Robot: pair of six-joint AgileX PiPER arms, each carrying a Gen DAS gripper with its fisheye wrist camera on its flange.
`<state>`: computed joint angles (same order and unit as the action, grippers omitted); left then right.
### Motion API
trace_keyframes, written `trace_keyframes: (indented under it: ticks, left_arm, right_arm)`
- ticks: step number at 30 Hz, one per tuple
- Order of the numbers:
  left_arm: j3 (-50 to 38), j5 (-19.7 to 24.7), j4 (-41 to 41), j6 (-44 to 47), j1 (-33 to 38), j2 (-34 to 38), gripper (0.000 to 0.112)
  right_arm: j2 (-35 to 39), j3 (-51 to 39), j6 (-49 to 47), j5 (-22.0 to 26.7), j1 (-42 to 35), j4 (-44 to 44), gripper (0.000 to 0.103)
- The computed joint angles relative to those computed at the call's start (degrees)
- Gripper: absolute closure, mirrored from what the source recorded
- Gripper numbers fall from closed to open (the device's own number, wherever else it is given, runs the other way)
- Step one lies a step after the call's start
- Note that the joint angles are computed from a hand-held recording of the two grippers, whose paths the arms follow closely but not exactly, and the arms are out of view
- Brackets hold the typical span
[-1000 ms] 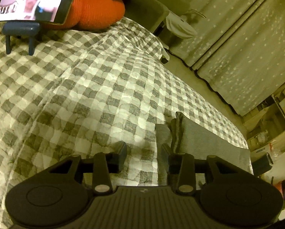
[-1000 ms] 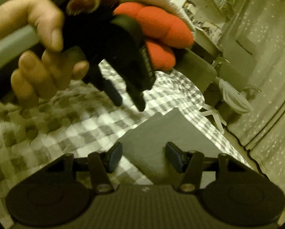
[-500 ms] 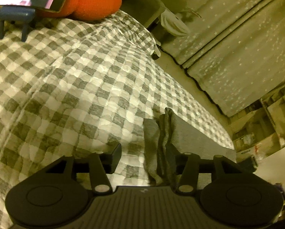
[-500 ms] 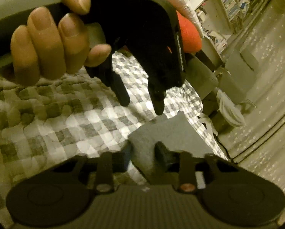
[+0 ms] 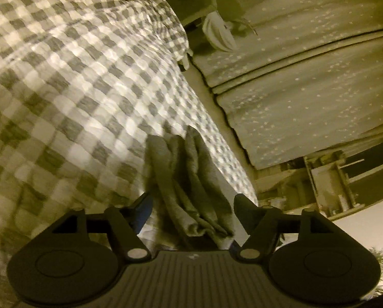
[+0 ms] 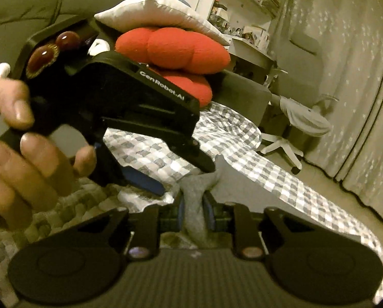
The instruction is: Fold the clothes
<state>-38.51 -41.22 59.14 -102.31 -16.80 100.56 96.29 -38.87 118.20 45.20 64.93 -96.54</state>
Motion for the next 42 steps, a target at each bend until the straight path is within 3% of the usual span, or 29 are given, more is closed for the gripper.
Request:
trace_keyframes:
  ticks: [5, 8, 12, 19, 26, 31, 37, 42]
  left_arm:
    - [-1.9, 1.5, -2.0, 2.2, -1.7, 1.2, 0.039]
    - [-5.2, 6.5, 0.8, 1.5, -3.7, 1.6, 0.044]
    - [-8.3, 13.5, 1.1, 4.4, -7.0, 2.0, 0.059]
    - [-10.5, 18.1, 1.4, 6.1, -9.2, 2.1, 0.095]
    - [-9.5, 20.6, -3.1, 13.2, -10.8, 0.7, 0.098]
    - [-8.9, 20.8, -5.0, 15.7, -11.0, 0.4, 0.098]
    - [-9.6, 23.5, -8.8, 20.0, -12.7, 0.5, 0.098]
    - [-9.9, 25.6, -10.3, 21.5, -13.8, 0.1, 0.098]
  right_arm:
    - [-1.1, 0.5, 0.0, 0.4, 1.6, 1.7, 0.087]
    - [-0.9, 0.5, -0.6, 0.2, 2.1, 2.3, 0.087]
    - [-0.8, 0.8, -0.3, -0.3, 2.2, 1.8, 0.087]
    - [-0.4, 1.2, 0.1, -1.5, 1.4, 0.4, 0.087]
    - [1.1, 0.0, -0.9, -2.2, 1.3, 0.8, 0.086]
    - [0.8, 0.1, -3.4, -2.6, 1.9, 2.1, 0.078]
    - [-6.8, 5.0, -6.3, -5.1, 0.8, 4.7, 0.074]
    - [-12.6, 9.2, -2.8, -8.7, -5.8, 5.1, 0.074]
